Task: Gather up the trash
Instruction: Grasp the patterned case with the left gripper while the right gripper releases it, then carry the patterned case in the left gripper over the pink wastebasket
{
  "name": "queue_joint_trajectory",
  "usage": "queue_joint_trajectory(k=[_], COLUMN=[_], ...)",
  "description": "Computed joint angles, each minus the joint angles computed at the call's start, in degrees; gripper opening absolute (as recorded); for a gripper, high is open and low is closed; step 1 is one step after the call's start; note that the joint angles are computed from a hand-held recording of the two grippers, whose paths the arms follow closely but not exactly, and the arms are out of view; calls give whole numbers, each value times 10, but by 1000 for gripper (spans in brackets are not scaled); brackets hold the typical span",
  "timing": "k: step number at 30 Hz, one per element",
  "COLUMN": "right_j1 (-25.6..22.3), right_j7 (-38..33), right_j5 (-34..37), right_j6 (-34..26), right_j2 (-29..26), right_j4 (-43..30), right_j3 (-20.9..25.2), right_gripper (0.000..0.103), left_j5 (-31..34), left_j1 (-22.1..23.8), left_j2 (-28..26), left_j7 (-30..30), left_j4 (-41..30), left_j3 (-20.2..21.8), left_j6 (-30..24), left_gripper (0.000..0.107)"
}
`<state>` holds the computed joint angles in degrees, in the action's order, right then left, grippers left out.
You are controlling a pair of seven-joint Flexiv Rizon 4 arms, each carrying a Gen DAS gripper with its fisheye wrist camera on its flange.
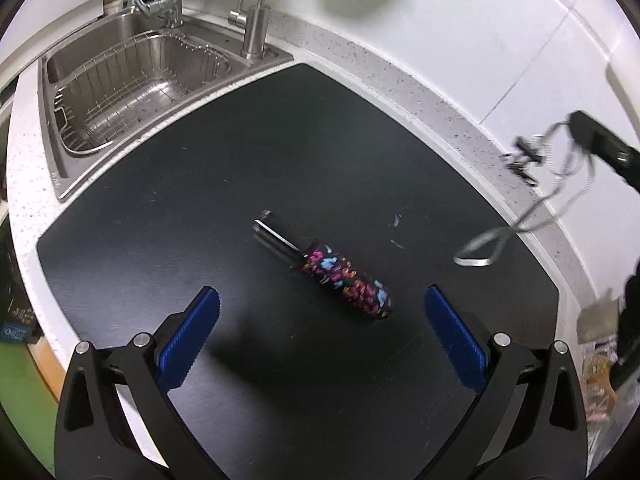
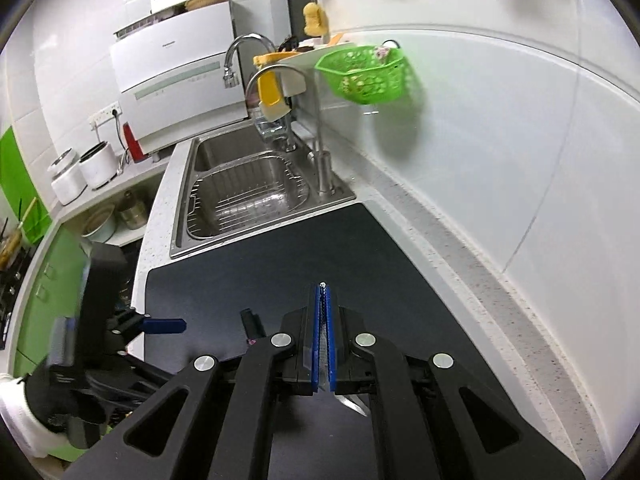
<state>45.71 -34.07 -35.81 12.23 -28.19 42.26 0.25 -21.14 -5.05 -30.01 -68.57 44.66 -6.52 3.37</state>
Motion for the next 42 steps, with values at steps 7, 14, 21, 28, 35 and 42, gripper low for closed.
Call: queue_joint_trajectory(k=[7,14,21,28,35,42], right_j1=[-23,-48,-60,-58,-43,-10], right_j7=[19,27,38,34,18,-1], right_j5=[-2,6,14,20,23,13], right_j6=[39,78,102,108,86,48], right_j2=[44,61,67,55,32,-4], right_j4=[80,123,145,132,87,2], right_j3=[17,34,42,42,34,15], right_gripper=[3,3,3,3,3,3], left_j5=[51,94,129,136,105,54], left_j1=[-39,-64,-75,-62,-39,-8], left_j2=[-25,-39,-41,-59,-43,-16], left_j7=[-61,-106,-106,-94,-62,-26], left_j4=[-26,-38,-37,-79,-57,-45], left_j3=[14,24,32,35,22,9], left_j6=[6,21,17,-16,-4,-2], left_gripper=[100,100,70,27,23,23])
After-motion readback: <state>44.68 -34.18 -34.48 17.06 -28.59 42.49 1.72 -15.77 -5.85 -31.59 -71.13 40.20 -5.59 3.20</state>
